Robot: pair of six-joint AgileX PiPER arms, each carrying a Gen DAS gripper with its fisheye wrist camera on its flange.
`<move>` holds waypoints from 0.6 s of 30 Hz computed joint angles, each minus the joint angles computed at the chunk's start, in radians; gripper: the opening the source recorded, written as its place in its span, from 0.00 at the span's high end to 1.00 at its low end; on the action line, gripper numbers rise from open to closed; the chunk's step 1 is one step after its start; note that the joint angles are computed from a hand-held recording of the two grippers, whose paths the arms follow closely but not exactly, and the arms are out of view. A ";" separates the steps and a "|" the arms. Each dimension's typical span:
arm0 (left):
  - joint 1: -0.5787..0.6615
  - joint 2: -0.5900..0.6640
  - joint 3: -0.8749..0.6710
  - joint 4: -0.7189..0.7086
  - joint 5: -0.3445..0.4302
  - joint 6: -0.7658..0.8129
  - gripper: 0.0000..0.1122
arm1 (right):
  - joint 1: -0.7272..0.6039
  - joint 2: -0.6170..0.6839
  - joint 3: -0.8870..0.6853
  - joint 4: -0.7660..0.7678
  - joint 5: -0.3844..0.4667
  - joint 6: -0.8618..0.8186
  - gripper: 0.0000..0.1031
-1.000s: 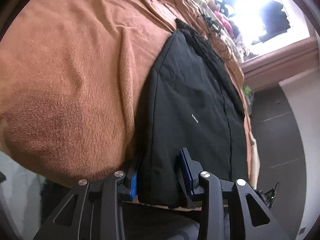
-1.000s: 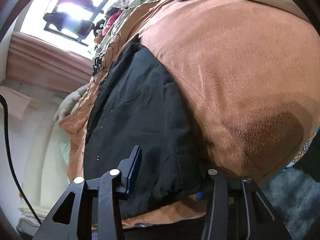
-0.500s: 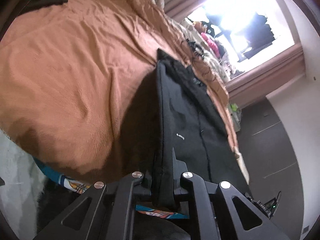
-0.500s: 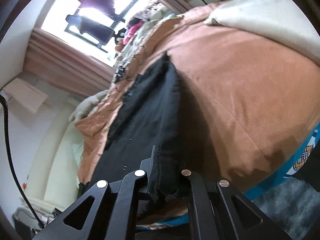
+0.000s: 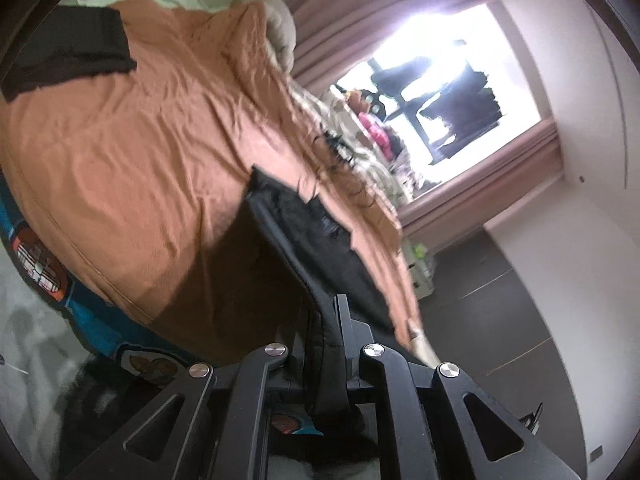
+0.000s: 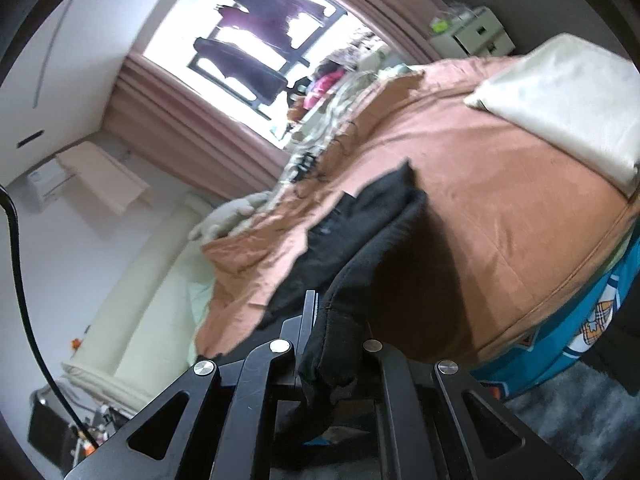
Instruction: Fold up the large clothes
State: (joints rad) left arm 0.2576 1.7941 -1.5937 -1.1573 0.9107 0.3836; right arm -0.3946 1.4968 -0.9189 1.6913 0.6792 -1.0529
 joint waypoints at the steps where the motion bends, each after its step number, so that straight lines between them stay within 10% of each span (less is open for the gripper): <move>1: 0.019 -0.029 0.013 -0.019 0.012 0.008 0.92 | -0.003 -0.034 0.009 -0.004 0.009 0.009 0.93; 18: 0.116 -0.168 -0.090 -0.105 0.099 -0.065 0.92 | -0.034 -0.303 -0.025 -0.102 0.083 0.195 0.93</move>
